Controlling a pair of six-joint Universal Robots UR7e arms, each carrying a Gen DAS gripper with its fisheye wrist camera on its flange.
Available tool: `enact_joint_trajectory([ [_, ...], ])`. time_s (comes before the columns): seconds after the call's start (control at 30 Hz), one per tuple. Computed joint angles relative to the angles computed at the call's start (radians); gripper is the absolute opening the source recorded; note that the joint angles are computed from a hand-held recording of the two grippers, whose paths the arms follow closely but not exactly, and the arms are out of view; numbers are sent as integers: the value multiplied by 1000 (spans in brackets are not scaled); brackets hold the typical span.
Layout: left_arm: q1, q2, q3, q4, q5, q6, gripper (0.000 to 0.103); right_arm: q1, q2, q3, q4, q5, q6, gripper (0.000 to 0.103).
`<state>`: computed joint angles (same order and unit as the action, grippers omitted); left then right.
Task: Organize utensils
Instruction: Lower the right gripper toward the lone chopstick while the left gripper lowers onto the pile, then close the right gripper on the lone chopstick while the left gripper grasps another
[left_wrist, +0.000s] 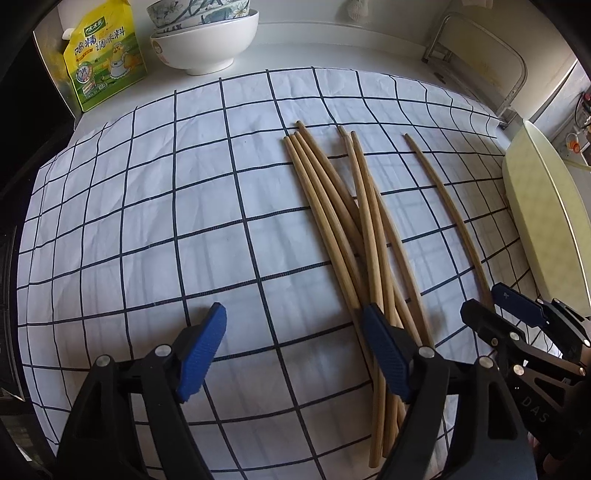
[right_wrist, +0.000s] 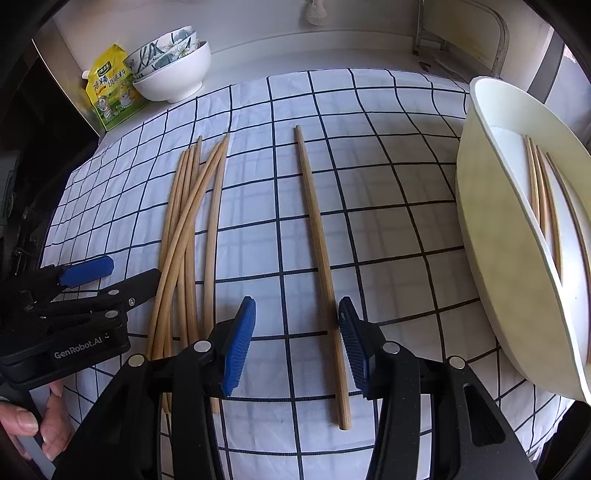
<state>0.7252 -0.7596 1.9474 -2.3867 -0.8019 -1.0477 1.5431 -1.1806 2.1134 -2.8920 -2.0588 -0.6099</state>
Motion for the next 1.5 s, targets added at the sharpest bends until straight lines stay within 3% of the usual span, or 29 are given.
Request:
enact_joint_trajectory([
  [0.37,-8,-9,-7,95,37,-56,77,4,6,-3,-13,-8,2,45],
  [0.83,4,-38,28,69,20,-81,76,8,35,-25,-46,-37,-9,45],
  [0.9,1,-31,20,80,28,-69,64,9,41,-26,-61,-47,-15,45],
  [1.03,-2,-20,1,81,33,-48,51,11,58,-31,-87,-70,-26,45],
  [1.2,3,-19,-9,80,40,-22,24,17,76,-33,-112,-74,-59,44],
  [1.27,5,-19,-10,71,36,-5,13,22,81,-32,-111,-70,-70,26],
  [1.37,10,-20,-12,62,31,14,11,29,84,-33,-100,-67,-80,7],
  [1.5,5,-25,-13,54,19,19,7,28,78,-32,-90,-49,-67,7],
])
